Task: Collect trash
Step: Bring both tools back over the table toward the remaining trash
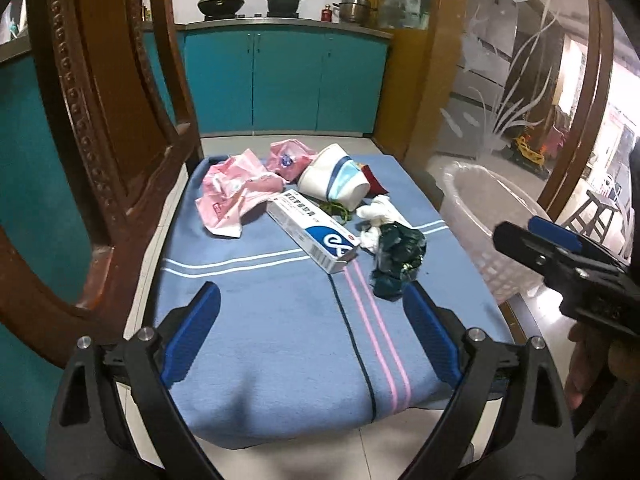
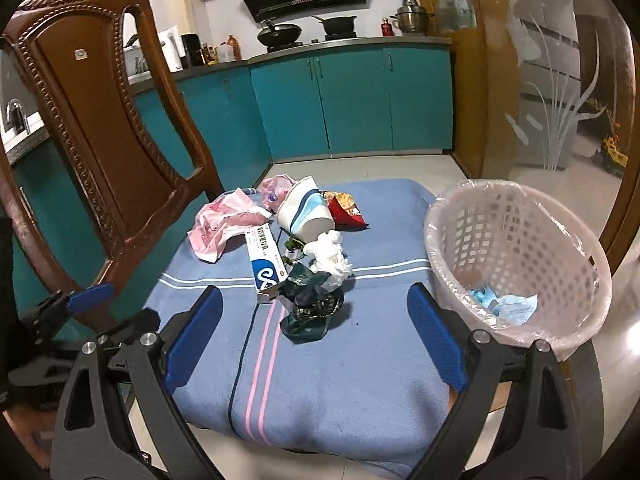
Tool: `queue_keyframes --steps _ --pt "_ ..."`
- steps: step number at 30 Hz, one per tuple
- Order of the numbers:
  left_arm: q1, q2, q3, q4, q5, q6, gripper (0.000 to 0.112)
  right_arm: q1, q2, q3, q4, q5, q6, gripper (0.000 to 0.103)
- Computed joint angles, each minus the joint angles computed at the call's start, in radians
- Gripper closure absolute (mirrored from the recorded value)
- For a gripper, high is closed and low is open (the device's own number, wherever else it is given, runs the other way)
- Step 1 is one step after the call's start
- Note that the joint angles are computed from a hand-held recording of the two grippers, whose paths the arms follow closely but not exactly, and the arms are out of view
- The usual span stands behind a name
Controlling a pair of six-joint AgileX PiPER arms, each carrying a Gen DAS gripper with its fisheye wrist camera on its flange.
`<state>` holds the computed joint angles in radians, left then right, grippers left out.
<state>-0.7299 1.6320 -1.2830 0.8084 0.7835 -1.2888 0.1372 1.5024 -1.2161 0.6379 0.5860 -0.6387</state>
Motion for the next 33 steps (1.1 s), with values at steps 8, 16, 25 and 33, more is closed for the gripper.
queue_keyframes --steps 8,16,25,33 --pt "0.004 -0.009 0.009 -0.006 -0.003 -0.012 0.020 0.009 -0.001 0.004 -0.014 -0.002 0.006 0.012" --pt "0.011 0.001 0.003 -0.011 -0.006 -0.009 0.020 0.009 -0.001 0.007 -0.017 0.002 0.001 0.012" --pt "0.014 0.010 0.000 -0.019 -0.011 0.001 0.020 0.001 0.003 -0.002 -0.013 -0.003 0.003 0.012" --pt "-0.005 0.092 -0.056 -0.053 -0.024 0.042 0.020 -0.070 0.028 -0.058 0.064 0.021 -0.011 0.012"
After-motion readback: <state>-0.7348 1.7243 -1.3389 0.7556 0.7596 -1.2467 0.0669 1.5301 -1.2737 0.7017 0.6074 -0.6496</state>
